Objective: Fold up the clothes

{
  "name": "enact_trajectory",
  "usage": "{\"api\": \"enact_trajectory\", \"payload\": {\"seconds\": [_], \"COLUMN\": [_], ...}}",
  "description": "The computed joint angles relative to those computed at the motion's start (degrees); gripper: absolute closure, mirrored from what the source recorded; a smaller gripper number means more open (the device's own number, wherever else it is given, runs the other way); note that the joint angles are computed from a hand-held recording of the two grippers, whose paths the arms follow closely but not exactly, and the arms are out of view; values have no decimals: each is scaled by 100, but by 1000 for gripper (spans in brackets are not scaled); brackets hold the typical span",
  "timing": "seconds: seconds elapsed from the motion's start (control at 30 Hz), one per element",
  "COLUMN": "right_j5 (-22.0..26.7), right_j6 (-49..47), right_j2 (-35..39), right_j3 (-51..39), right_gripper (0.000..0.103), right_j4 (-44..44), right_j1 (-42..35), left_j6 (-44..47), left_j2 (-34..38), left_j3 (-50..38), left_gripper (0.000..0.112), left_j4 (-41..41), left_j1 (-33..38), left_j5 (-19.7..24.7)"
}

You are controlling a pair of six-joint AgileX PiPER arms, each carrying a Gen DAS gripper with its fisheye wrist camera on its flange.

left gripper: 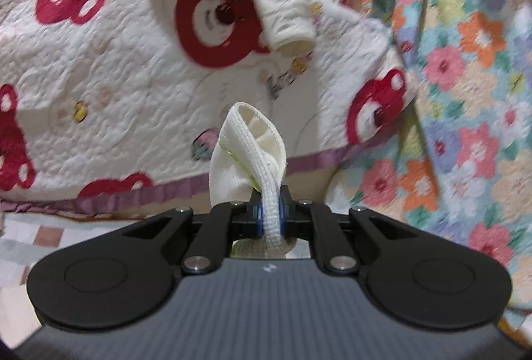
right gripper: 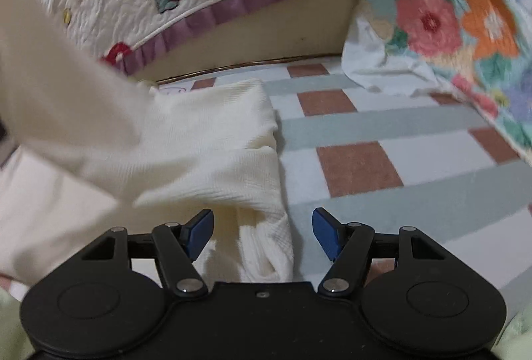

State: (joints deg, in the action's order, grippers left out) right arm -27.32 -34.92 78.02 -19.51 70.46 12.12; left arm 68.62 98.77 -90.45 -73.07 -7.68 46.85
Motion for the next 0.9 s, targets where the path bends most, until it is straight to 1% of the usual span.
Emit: {"api": "enact_trajectory", "payload": {"seconds": [0.03,0.07,0.1,0.13,0.17,0.27,0.37,0.43,0.53,0.57,0.67,0.73,0.83,0.9], "right_j5": [39,41,41,-80,-215,-424,-627,-684,-748,-755,-725,-741,-763,-728], "right_j6": [103,14,-114,-382,-559,-233,145,121,0,-34,-70,-132,-152,-135], "right_j2": [53,189,323,489,666,676,696,730,772,784,778,753,743,728], "right_j3": [-30,-119,-217,-323,-421,-290,-151,-162,-198,-207,-210,-195,-188,-187], "right_gripper": [33,33,33,33,34,36,36,36,36,36,36,36,34,34], "right_j4": [-196,-188,-129,159,366,311,210,251,352,352,306,357,408,396], "right_j1": [-36,-83,-124,-116,-113,-148,-197,-181,-149,-150,-188,-152,-125,-157], "left_j6": [-51,-105,-148,-157,-155,-189,-235,-320,-481,-679,-1497,-1891,-1980,-1902], "left_j2": [1,2,-8,-32,-62,-134,-91,0,302,497,1096,1380,1442,1338], "left_j3": [-98,-192,-264,-308,-327,-279,-2,227,599,637,458,319,428,606], "left_gripper": [104,104,104,104,104,104,104,104,104,105,105,105,104,104], "left_j4": [-83,-158,-222,-296,-327,-116,454,971,1799,2073,2749,2990,3219,3255], "left_j1": [11,23,39,70,124,314,487,567,652,705,867,965,977,1003], "left_j5": [111,202,247,258,242,81,-220,-432,-905,-1002,-1026,-992,-1237,-1460]}}
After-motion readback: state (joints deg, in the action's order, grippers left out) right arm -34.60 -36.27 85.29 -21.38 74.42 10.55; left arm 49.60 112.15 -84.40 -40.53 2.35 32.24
